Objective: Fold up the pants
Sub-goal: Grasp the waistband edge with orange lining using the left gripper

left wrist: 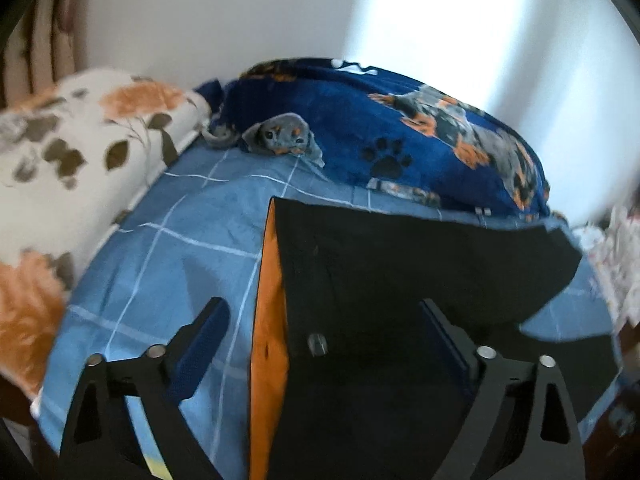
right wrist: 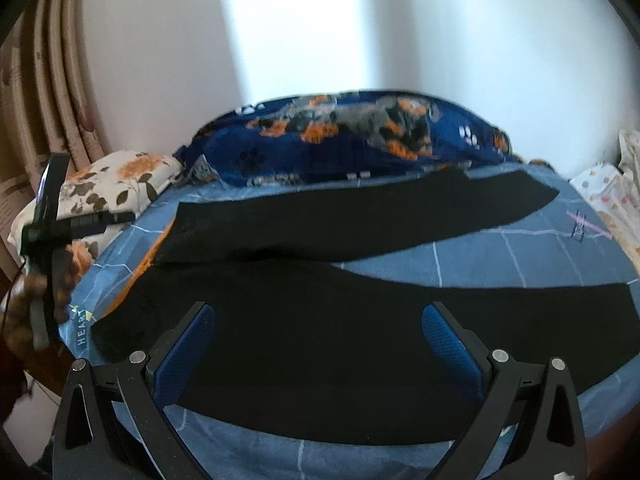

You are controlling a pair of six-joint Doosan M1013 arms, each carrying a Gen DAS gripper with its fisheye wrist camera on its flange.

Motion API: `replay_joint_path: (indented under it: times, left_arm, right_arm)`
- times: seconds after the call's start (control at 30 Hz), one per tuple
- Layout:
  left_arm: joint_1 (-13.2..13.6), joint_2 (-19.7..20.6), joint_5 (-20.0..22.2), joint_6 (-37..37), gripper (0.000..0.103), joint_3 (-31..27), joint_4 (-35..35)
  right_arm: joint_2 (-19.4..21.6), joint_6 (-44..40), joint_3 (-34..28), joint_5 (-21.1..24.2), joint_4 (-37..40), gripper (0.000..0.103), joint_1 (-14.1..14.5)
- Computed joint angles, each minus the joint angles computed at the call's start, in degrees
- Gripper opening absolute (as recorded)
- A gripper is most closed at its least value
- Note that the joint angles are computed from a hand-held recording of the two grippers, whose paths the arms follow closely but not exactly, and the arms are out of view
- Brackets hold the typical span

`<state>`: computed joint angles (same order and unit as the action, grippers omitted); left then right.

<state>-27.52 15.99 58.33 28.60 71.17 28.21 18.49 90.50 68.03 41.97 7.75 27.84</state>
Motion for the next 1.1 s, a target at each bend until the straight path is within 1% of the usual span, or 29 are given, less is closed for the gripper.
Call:
replay_joint_path:
  times: [0.03,0.07,0.13,0.23,0.3,0.4,0.47,0.5,0.53,0.6,0.63,0.7,0.73,0.77,0.8,0.83,0.87,0.9,0.93,1.03,1.1]
  left_arm:
    - [1.14,0.21,-1.58,1.86,0.091,0.05,-2.04]
    - [2.41,1.15,-1.64,4.13,0.091,-0.73,-3.10]
    - [3.91,2.90,-0.76,8.20,0.091,-2.45,-4.42]
    - [7.20,5.15,-2.74,16.74,0.091,-3.99,-11.03]
    - [8.50,6.58,-1.78,19.07,0.091,-5.33,-12.65]
    - [10.06,7.73,-2.62,19.91,0.089,-5.91,-13.40]
    - [11.04,8.52,-2.76,22.44,0.084,-6.55,-16.05]
    - [11.52,9.08,-2.58,24.37,0.078,-7.10,-17.94]
    - [11.77,9.65,-1.99,25.84,0.074,-7.78,-19.11]
    - [12.06,11.43,0.93,28.58,0.074,-10.03,-20.46]
    - [12.25,12.03,1.70,29.65,0.072,-10.68,-21.33]
    - [12.67,12.69,1.62,32.47,0.070,-10.96,-23.65]
    - [12.59,12.66,0.81,33.05,0.070,-10.75,-23.31]
    - [12.68,12.72,0.12,34.62,0.067,-10.69,-24.10]
    - [12.78,12.80,-0.31,36.07,0.055,-10.73,-25.15]
    - [13.14,12.43,-2.09,39.08,0.039,-10.02,-28.17]
    - [13.32,12.08,-3.44,39.78,0.033,-9.34,-29.48]
    - [13.38,11.78,-4.21,38.39,0.028,-8.79,-29.55]
    - [13.28,11.39,-5.26,36.62,0.016,-8.17,-28.64]
    - [12.27,10.39,-6.65,31.30,0.014,-7.07,-24.39]
    - [11.46,9.23,-9.23,29.19,0.012,-5.71,-22.19]
  right_arm:
    - [0.59,0.18,-0.61,1.04,0.26,0.103,-0.12]
    - [0.92,0.33,-0.85,1.45,0.38,0.103,-0.18]
    - [1.96,0.82,-1.95,3.02,0.84,0.103,-0.40]
    - [3.38,1.64,-3.47,5.07,1.08,0.103,-0.69]
    - [3.92,1.78,-3.98,5.91,1.17,0.103,-0.84]
    - [4.87,2.44,-4.93,7.46,0.30,0.103,-0.83]
    - [5.34,2.77,-5.33,8.23,0.33,0.103,-0.94]
    - [5.56,2.97,-5.53,8.66,0.38,0.103,-0.97]
    - [5.93,3.12,-5.99,9.31,0.42,0.103,-0.98]
    - [6.39,3.40,-6.54,10.06,0.10,0.103,-0.91]
    - [6.68,3.47,-6.92,10.47,0.10,0.103,-0.89]
    - [7.26,3.48,-7.64,11.24,0.37,0.103,-0.84]
    - [7.35,3.45,-7.76,11.50,0.38,0.103,-0.76]
    - [7.57,3.35,-8.09,11.73,0.37,0.103,-0.75]
    - [7.66,3.18,-8.23,11.82,0.22,0.103,-0.62]
    - [7.68,3.08,-8.20,11.80,0.06,0.103,-0.52]
    - [7.61,2.99,-8.01,11.68,-0.04,0.103,-0.46]
    - [7.76,3.03,-8.18,11.85,-0.05,0.103,-0.44]
    - [7.85,3.11,-8.28,12.09,0.04,0.103,-0.47]
    - [8.16,3.72,-8.68,12.84,0.69,0.103,-0.63]
    - [8.26,3.86,-8.94,12.87,0.87,0.103,-0.71]
